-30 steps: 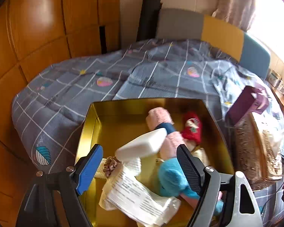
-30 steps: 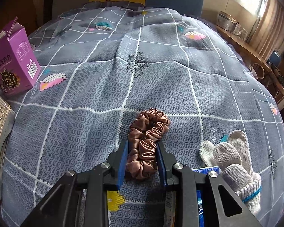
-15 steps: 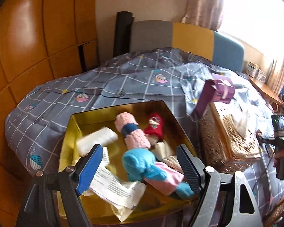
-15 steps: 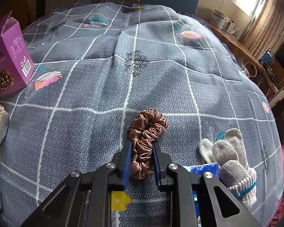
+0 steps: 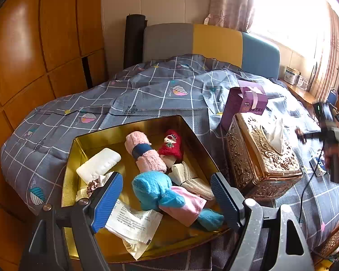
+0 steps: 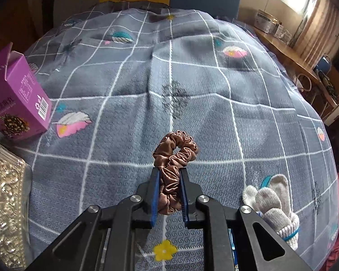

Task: Organize soft objects
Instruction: 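Lower the white sponge into the gold tray and open the left tool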

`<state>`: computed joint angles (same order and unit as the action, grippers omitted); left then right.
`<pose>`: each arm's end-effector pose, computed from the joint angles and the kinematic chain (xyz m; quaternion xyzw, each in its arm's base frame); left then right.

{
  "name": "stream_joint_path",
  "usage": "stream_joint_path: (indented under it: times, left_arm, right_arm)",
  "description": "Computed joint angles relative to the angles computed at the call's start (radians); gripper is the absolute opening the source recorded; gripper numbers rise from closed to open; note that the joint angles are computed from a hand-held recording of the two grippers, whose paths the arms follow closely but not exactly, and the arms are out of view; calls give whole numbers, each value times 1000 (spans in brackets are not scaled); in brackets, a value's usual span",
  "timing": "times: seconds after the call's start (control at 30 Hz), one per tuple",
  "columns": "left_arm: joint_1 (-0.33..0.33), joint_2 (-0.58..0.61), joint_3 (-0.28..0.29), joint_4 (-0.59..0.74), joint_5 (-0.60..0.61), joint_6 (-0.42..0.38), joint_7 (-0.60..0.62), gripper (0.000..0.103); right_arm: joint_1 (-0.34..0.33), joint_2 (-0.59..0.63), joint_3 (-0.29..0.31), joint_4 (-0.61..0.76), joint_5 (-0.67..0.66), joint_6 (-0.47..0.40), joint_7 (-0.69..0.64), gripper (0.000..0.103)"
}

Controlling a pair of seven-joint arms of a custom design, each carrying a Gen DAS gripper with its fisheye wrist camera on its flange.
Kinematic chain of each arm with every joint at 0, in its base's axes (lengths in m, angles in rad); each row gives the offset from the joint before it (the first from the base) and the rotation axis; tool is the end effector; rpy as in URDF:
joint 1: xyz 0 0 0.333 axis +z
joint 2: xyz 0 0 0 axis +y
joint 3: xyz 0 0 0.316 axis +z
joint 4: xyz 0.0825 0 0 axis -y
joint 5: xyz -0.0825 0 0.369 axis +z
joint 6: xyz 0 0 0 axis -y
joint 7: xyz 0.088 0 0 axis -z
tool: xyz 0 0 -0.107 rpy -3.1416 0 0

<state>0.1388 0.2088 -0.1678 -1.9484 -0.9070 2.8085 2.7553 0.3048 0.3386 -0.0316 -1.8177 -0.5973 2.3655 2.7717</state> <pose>0.6244 0.0259 0.4428 -0.4972 0.7698 -0.3352 0.2189 0.6228 0.1692 0.3840 -0.4790 0.8409 -0.2363 0.0878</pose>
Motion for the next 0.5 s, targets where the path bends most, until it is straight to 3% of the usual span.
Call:
stream_joint_path:
  times: [0.3, 0.5]
  left_arm:
    - [5, -4, 1, -9, -11, -25, 27, 81]
    - [6, -6, 3, -14, -29, -27, 47, 81]
  right_arm:
    - [46, 99, -4, 315, -51, -21, -131, 16]
    - [96, 252, 17, 608, 0, 38, -348, 16]
